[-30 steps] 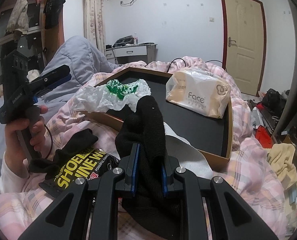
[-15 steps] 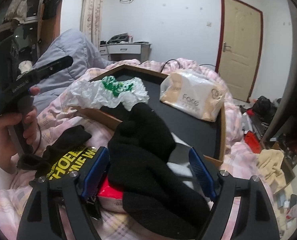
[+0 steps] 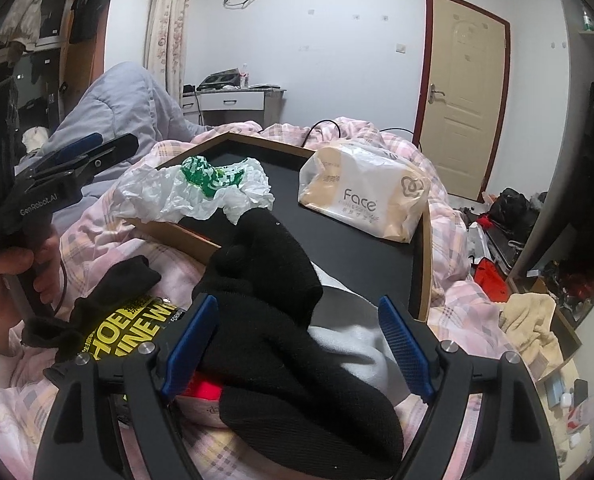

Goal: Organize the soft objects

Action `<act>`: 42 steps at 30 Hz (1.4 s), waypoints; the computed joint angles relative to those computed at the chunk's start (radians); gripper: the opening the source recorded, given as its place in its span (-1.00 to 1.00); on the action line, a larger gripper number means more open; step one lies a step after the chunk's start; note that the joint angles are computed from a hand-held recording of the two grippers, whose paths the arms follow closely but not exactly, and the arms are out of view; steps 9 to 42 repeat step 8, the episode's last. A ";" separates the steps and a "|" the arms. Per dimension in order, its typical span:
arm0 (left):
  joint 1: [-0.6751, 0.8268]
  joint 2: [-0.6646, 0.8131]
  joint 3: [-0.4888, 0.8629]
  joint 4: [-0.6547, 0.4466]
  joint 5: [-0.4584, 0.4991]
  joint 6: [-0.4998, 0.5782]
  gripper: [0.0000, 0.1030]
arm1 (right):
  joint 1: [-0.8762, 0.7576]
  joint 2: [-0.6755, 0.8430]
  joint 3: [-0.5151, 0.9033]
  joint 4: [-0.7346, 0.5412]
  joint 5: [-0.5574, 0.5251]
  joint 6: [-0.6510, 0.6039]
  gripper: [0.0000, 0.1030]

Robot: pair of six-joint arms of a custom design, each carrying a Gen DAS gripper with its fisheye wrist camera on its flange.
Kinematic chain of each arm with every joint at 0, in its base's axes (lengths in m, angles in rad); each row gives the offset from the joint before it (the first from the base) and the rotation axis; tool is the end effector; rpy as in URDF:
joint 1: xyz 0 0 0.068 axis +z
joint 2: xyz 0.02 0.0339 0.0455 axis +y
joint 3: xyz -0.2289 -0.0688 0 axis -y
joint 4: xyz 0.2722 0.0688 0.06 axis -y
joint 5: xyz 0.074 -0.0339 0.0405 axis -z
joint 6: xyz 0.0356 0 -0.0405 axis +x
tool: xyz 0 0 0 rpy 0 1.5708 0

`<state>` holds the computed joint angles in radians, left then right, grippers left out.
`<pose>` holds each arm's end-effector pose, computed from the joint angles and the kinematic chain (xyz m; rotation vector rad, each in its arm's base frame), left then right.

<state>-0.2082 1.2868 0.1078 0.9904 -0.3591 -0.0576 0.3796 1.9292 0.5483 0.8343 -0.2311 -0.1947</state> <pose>0.2185 -0.0334 0.0844 -0.1288 1.7440 0.1216 0.2788 0.1200 0.0154 -0.7320 1.9911 0.3545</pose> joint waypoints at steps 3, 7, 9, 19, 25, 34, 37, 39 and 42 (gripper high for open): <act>-0.030 -0.027 -0.002 -0.025 -0.039 0.001 1.00 | 0.005 0.000 0.001 0.000 0.004 0.002 0.59; -0.067 -0.050 -0.012 -0.025 -0.080 0.017 1.00 | 0.005 -0.002 0.000 -0.004 0.003 0.002 0.59; -0.071 -0.050 -0.011 -0.025 -0.085 0.020 1.00 | 0.006 -0.001 0.001 -0.002 0.005 0.003 0.59; -0.071 -0.050 -0.011 -0.025 -0.085 0.020 1.00 | 0.006 -0.001 0.001 -0.002 0.005 0.003 0.59; -0.071 -0.050 -0.011 -0.025 -0.085 0.020 1.00 | 0.006 -0.001 0.001 -0.002 0.005 0.003 0.59; -0.071 -0.050 -0.011 -0.025 -0.085 0.020 1.00 | 0.006 -0.001 0.001 -0.002 0.005 0.003 0.59; -0.071 -0.050 -0.011 -0.025 -0.085 0.020 1.00 | 0.006 -0.001 0.001 -0.002 0.005 0.003 0.59; -0.071 -0.050 -0.011 -0.025 -0.085 0.020 1.00 | 0.006 -0.001 0.001 -0.002 0.005 0.003 0.59; -0.071 -0.050 -0.011 -0.025 -0.085 0.020 1.00 | 0.006 -0.001 0.001 -0.002 0.005 0.003 0.59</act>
